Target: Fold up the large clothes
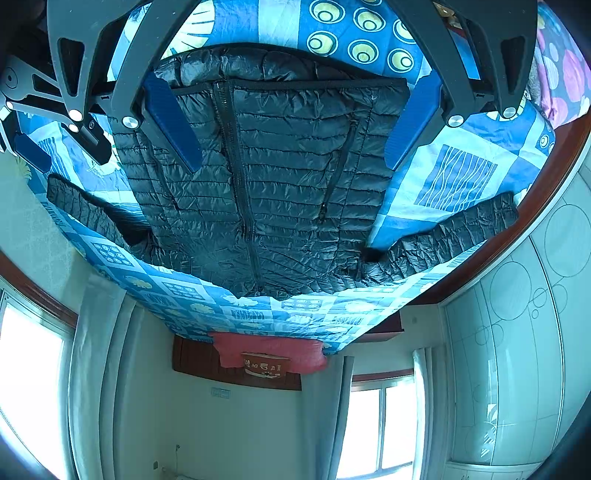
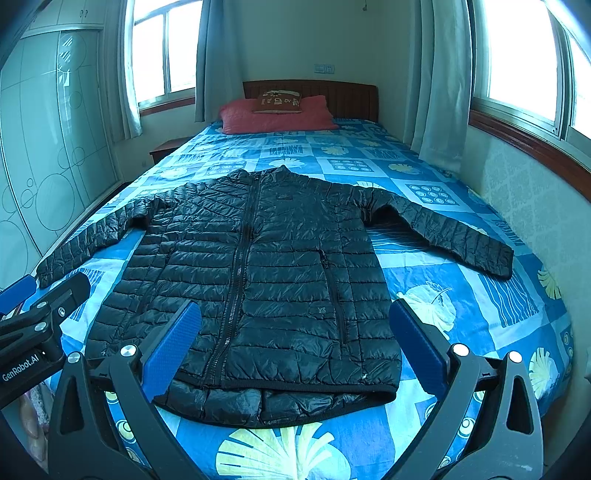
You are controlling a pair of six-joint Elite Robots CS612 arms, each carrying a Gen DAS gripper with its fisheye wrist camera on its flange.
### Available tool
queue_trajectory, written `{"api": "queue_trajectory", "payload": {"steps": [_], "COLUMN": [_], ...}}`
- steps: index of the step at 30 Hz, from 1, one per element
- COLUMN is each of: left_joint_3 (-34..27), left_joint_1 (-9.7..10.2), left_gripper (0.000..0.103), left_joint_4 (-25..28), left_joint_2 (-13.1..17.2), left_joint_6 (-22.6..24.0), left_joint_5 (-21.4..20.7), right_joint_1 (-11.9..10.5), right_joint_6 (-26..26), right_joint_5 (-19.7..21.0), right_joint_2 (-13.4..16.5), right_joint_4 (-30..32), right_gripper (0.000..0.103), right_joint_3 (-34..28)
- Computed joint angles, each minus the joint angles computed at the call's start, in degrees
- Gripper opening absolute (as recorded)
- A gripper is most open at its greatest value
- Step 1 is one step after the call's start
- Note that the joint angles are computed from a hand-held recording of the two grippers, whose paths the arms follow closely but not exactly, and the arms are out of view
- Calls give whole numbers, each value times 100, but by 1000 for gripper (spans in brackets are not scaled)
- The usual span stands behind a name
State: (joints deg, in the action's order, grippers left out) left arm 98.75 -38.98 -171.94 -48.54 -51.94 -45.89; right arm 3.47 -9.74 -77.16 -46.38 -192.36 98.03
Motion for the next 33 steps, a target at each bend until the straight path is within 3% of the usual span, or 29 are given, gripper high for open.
{"api": "queue_trajectory", "payload": {"steps": [33], "left_joint_3": [-15], "left_joint_1": [31], "left_gripper": [98], "left_joint_4": [48], "left_joint_2": [-8], "left_joint_6": [-59], "left_joint_5": [-127], "right_joint_1": [12], "right_joint_6": [-25], "right_joint_5": [4], "right_joint_2": [-27], "right_joint_4": [61], "right_gripper": [101], "right_joint_3": [-16]}}
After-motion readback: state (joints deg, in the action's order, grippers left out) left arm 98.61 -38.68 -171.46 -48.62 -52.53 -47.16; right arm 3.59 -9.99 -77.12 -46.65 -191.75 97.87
